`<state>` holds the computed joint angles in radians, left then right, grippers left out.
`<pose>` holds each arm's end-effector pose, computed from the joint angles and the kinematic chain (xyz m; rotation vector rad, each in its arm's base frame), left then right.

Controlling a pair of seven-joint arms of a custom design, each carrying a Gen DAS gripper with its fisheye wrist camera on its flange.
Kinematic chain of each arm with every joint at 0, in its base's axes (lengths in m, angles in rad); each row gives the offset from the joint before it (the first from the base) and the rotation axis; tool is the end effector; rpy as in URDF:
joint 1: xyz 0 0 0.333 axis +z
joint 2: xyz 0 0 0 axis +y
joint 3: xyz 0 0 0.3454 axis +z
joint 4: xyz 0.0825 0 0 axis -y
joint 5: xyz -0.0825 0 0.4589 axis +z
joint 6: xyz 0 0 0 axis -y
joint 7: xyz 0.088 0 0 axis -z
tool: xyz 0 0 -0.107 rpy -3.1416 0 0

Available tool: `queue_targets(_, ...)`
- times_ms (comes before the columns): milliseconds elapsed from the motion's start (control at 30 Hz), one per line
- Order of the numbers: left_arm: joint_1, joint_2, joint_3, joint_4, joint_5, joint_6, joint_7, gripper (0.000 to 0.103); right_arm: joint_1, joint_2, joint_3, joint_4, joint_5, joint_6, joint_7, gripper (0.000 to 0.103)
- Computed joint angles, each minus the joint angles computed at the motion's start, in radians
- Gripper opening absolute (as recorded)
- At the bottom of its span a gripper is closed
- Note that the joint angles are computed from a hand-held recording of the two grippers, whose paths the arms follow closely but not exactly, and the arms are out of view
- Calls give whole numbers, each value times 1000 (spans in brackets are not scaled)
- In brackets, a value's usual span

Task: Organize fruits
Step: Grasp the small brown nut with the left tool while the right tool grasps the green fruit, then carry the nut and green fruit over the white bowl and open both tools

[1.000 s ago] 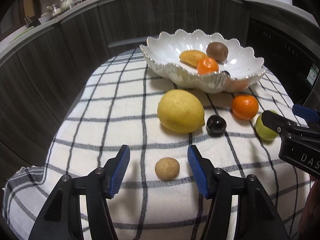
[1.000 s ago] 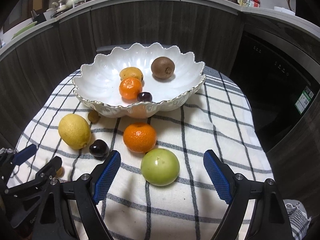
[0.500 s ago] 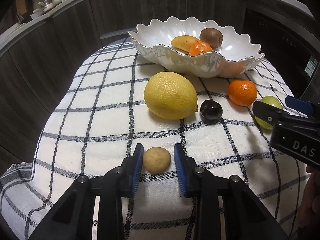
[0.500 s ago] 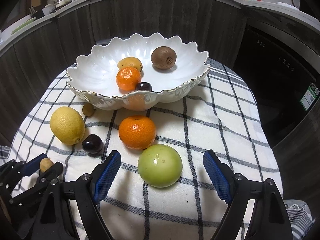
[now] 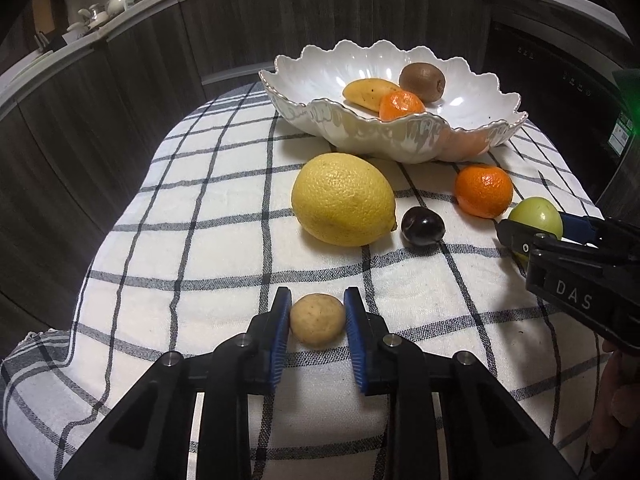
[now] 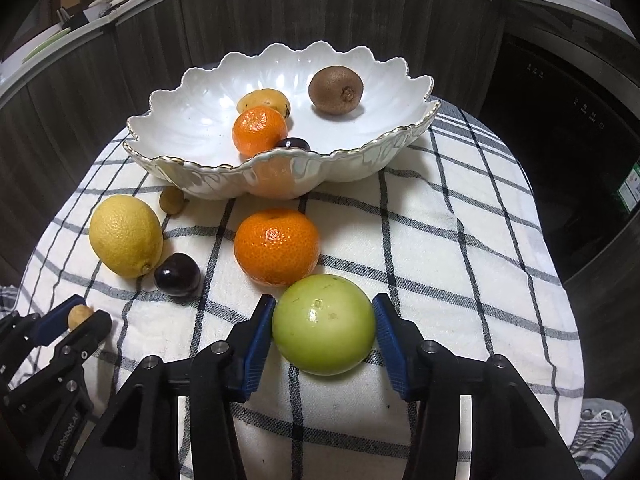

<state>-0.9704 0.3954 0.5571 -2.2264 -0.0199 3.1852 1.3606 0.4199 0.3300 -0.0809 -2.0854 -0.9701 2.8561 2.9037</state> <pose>0.5893 -0.2640 0.2565 -1.5739 2.0990 -0.6387 0.6107 0.2642 0.2693 -1.7870 1.9742 -0.6347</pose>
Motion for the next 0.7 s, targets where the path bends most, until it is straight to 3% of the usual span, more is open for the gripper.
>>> queue_targets(267, -86, 3, 81, -14, -43, 28, 12, 27, 17, -23, -15, -10, -69, 0, 60, 50)
queue_targets(700, -241, -8, 215, -32, -203, 69, 129, 27, -14, -87, 19, -39, -153, 11, 137, 50)
